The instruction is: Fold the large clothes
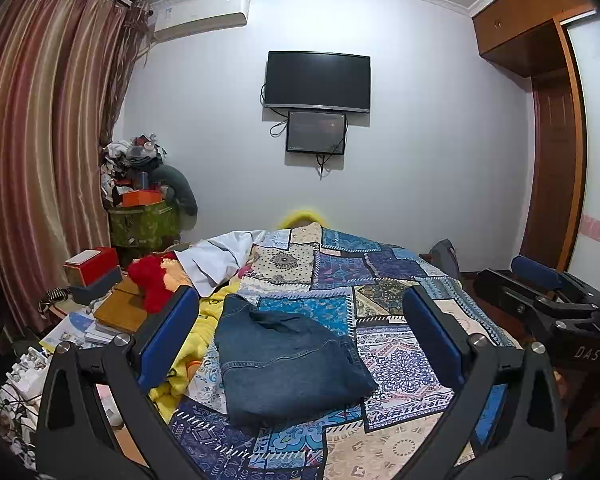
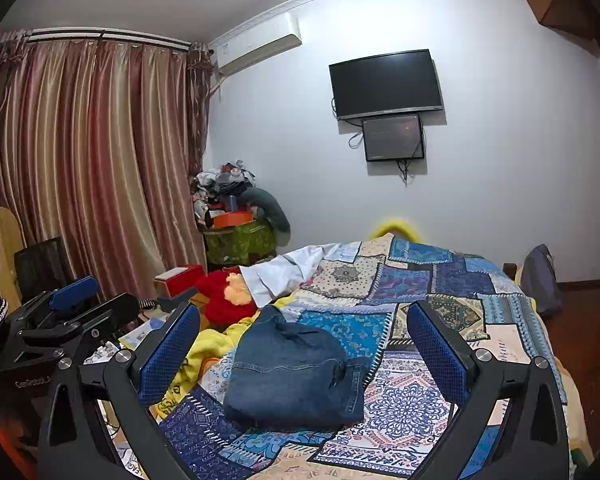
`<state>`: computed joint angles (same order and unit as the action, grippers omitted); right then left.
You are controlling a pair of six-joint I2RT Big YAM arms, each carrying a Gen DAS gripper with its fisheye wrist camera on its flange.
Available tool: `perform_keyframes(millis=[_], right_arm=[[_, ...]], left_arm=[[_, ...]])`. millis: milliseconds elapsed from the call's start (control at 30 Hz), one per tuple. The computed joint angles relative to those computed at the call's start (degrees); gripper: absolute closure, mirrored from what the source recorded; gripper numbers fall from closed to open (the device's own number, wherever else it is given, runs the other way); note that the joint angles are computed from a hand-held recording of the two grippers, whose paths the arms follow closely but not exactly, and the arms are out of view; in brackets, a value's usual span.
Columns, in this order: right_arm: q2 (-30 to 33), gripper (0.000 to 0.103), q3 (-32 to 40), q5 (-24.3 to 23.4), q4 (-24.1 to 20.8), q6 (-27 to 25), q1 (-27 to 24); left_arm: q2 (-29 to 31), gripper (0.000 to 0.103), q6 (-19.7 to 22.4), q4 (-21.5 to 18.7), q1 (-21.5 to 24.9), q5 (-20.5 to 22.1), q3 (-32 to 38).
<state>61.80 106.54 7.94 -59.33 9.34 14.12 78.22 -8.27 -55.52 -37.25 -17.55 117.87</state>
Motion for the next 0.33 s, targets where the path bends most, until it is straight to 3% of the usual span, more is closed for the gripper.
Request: perform_keyframes(millis=[333], right_arm=[[-0.06, 0.000, 0.02, -0.41, -0.38, 1.08, -0.57]], left_arm=[[0.74, 0.000, -0.98, -1.16, -0.25, -0.03, 1.22]])
